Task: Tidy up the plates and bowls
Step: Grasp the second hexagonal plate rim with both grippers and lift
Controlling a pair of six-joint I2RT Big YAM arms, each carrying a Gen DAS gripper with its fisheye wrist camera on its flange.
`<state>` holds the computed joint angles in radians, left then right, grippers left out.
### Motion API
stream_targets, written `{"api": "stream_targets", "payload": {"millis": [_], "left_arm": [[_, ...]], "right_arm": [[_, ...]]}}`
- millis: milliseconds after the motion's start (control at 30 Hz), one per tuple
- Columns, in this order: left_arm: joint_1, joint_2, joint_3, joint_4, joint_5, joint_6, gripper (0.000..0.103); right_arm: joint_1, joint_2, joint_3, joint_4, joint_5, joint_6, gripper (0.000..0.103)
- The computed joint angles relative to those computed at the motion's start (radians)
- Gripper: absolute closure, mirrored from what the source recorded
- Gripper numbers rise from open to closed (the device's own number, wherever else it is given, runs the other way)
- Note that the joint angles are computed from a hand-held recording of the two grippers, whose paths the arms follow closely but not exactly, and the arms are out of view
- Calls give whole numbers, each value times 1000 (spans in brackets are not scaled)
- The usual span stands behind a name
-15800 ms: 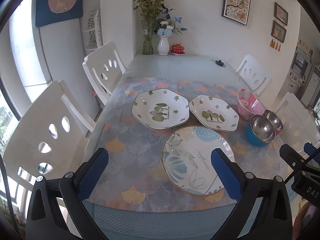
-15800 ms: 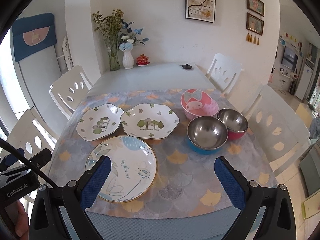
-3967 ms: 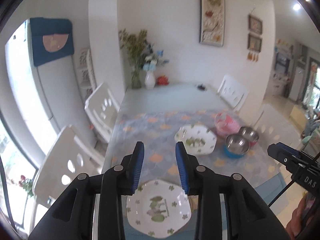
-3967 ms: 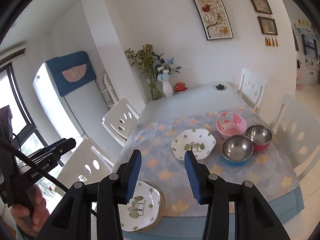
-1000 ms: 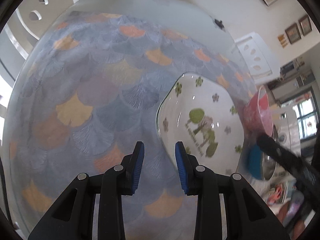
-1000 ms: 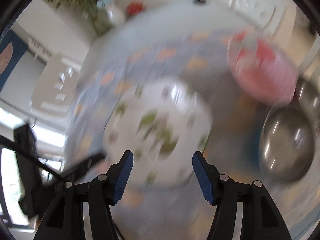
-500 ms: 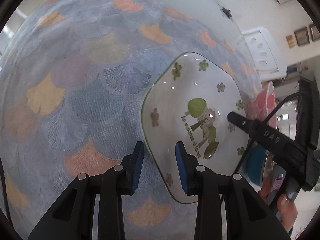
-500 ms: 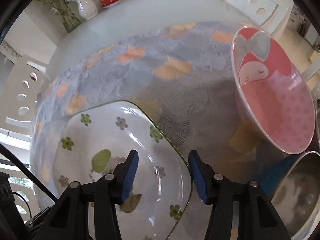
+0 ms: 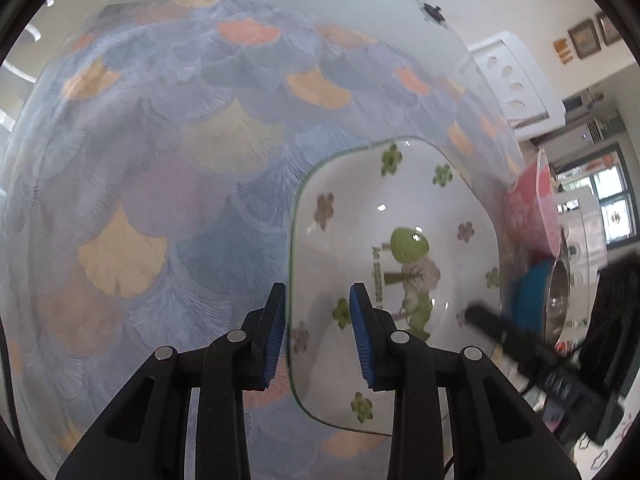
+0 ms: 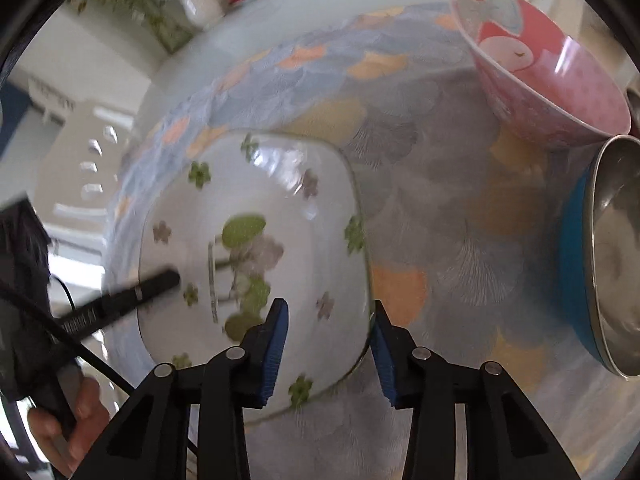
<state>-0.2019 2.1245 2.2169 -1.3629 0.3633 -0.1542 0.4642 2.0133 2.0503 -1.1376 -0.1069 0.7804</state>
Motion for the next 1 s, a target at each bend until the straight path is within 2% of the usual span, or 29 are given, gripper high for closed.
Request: {"api": "stream_targets", "payload": {"millis": [133,200,267,300,367,533,733,1000], "left_arm": [[-11,-38,-69,84,-36,1,76],[-14,-58,-103,123,-61,20,82],[-1,-86,-152,180,-17,19,84],[9,-102,-178,209,22,7,85],[15,-127,-212,250,45,5,85],[7,-176,-253,314,-1,56,85],[16,-220,-277,356,16,67,85],[18,-306,-326,399,10,64,85]], "right_arm": [[-4,20,-8,92,8,-58,63],[1,21,-32,140,32,-74,67],[4,4,-66,177,42,-91,70],[2,-6,-84,194,31,-92,70],[-4,-31,-126,237,-3,-83,71],[1,-41,-132,248,-35,-98,71],[13,-75,-159,272,-38,-109,71],[31,-137,-161,298,1,-117,71]]}}
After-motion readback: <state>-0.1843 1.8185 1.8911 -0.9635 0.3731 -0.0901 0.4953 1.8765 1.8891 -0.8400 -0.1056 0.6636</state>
